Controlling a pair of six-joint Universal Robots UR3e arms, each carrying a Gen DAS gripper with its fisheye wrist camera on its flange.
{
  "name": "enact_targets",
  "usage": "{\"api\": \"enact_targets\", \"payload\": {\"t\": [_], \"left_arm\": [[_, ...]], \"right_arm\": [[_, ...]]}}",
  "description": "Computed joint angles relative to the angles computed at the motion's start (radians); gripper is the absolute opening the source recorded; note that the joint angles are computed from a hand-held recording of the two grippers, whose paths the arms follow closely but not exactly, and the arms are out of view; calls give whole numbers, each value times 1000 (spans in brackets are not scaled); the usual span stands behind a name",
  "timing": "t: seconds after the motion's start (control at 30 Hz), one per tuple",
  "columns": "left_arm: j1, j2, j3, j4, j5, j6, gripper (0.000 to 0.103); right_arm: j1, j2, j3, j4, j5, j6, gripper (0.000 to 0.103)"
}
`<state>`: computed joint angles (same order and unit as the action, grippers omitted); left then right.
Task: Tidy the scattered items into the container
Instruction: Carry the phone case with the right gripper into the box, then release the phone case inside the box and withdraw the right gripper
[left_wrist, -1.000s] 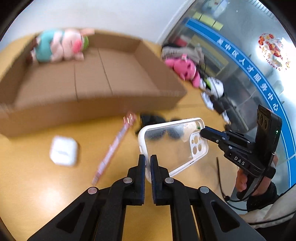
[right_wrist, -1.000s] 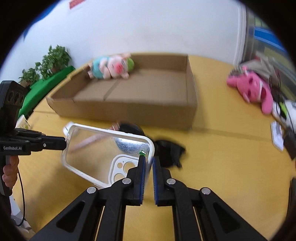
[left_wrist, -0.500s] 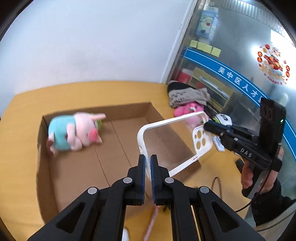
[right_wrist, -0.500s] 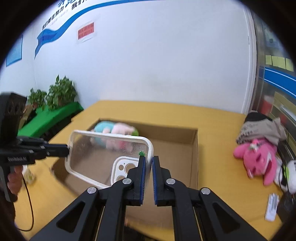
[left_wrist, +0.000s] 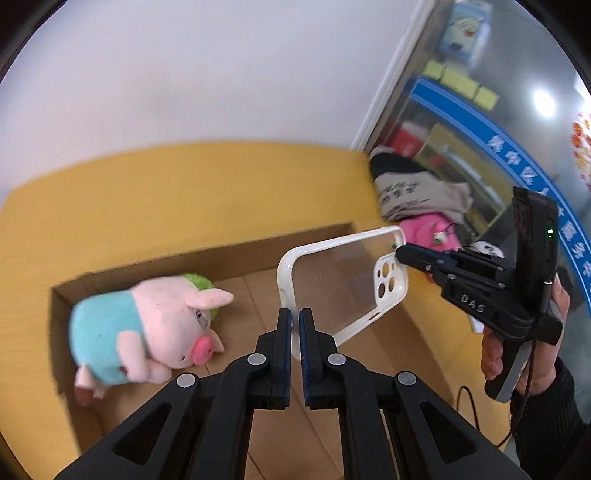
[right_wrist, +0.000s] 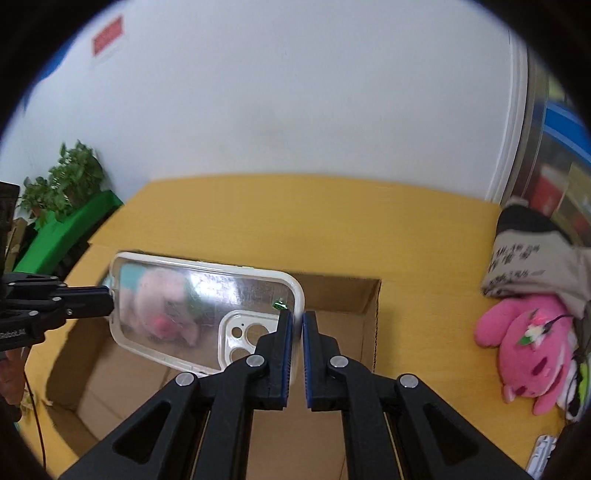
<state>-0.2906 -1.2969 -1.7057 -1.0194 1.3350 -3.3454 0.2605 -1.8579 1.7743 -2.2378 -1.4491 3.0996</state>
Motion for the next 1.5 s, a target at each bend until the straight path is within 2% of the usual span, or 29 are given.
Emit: {"api": "enact_targets", "payload": {"t": [0.13, 0.37, 0.5, 0.77, 0.87, 0.93, 0.97, 1.0, 1.07, 1.13, 1.17, 1.2, 1.23, 1.27, 1.3, 1.33, 1.4, 1.5], "left_arm": [[24, -179, 4, 43, -11, 18, 4], [13, -396, 37, 104, 17, 0, 4], [10, -437, 47, 117, 29, -14, 4], [5, -466, 72, 120, 37, -23, 4], [13, -456, 56, 138, 27, -24, 4], [17, -431, 30, 163, 14, -24, 5], [13, -418, 24, 167, 18, -20, 5], [2, -408, 26, 167, 33, -19, 9], [-23, -351, 6, 176, 77, -24, 24], [-39, -257, -53, 215, 97, -25, 56], [-68, -191, -92, 244, 146, -35, 65], [-99, -135, -123, 269, 199, -48, 79], [-137, -74, -157, 295, 262, -60, 88], [-202, -20, -181, 317, 359, -77, 91], [-286, 24, -199, 326, 483, -108, 99], [-352, 57, -216, 328, 580, -139, 103], [-491, 110, -240, 309, 741, -236, 103], [-716, 191, -305, 261, 930, -426, 103]], "right_arm": [[-58, 150, 31, -33, 49, 11, 5], [4, 360, -30, -74, -99, 16, 4], [36, 402, -90, -30, -146, 30, 4], [148, 469, -145, -16, -313, 70, 6], [160, 489, -167, -17, -325, 75, 11], [168, 468, -157, -31, -328, 75, 18], [178, 455, -158, -34, -337, 80, 26], [169, 440, -155, -47, -336, 71, 36], [154, 390, -139, -64, -315, 62, 50], [147, 282, -91, -69, -268, 58, 52], [142, 233, -73, -69, -242, 50, 56], [146, 167, -41, -67, -225, 50, 64], [161, 74, 4, -57, -215, 58, 69], [181, 16, 27, -47, -219, 71, 78], [210, -55, 61, -42, -231, 85, 79], [243, -117, 91, -36, -250, 97, 79], [294, -220, 156, -32, -290, 122, 79], [524, -269, 208, -14, -480, 272, 79]]}}
